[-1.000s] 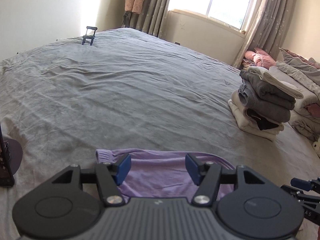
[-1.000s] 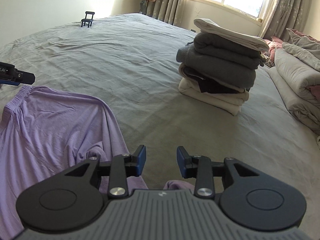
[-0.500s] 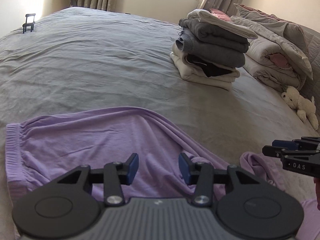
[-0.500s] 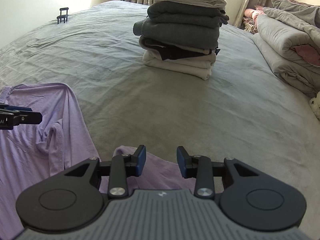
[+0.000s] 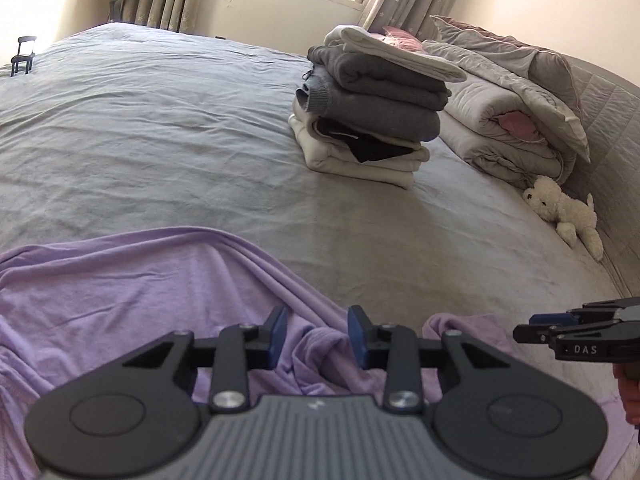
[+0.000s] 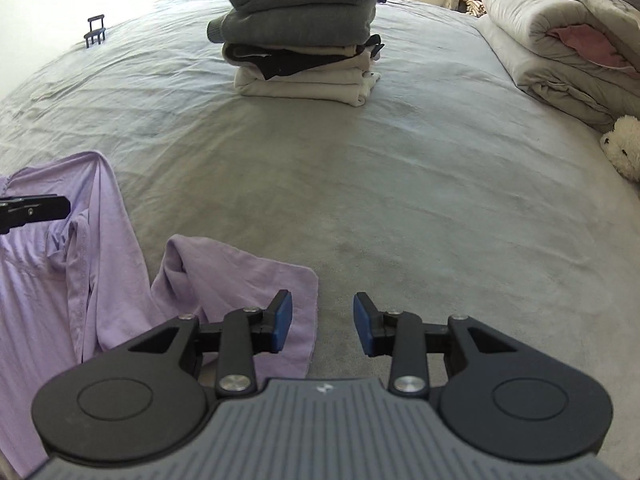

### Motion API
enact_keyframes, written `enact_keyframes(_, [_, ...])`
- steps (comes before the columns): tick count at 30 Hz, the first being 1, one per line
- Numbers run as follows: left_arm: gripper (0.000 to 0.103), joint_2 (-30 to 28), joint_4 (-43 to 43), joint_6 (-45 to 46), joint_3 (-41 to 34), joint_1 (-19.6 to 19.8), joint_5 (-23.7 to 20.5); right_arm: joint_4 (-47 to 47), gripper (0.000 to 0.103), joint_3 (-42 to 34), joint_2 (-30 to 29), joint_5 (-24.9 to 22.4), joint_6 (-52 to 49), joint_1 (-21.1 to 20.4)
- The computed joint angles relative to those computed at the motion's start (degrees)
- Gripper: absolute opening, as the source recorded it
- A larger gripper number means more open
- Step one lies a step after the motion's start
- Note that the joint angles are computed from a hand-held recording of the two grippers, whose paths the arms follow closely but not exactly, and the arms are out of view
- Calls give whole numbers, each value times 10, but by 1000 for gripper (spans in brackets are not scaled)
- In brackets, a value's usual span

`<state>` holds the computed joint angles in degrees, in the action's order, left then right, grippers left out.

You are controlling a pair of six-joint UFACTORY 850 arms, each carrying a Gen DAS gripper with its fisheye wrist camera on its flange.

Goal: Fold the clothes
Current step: 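Grasp the lavender pant leg with the right gripper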

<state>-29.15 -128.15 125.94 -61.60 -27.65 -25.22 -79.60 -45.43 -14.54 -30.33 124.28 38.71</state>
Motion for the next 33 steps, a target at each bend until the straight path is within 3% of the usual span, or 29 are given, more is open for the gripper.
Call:
enact_keyframes(5, [34, -1, 3, 12, -7, -11, 10, -180, 36, 8, -32, 26, 204, -13])
enact_keyframes(6, [34, -2, 0, 14, -7, -13, 14, -194, 28, 5, -43, 10, 211, -6])
enact_keyframes(7, [34, -2, -4, 17, -8, -15, 17, -201, 4, 5, -42, 7, 212, -6])
enact_keyframes(8, [34, -2, -11, 24, -7, -17, 19, -209, 3, 5, -40, 6, 213, -5])
enact_keyframes(26, [35, -11, -85, 123, -9, -39, 59, -44, 3, 106, 90, -239, 159, 50])
enact_keyframes(29, [35, -12, -93, 132, -10, -40, 62, -19, 3, 115, 102, -254, 165, 45])
enact_keyframes(33, [35, -14, -100, 146, -10, -45, 66, -2, 3, 126, 101, -210, 174, 17])
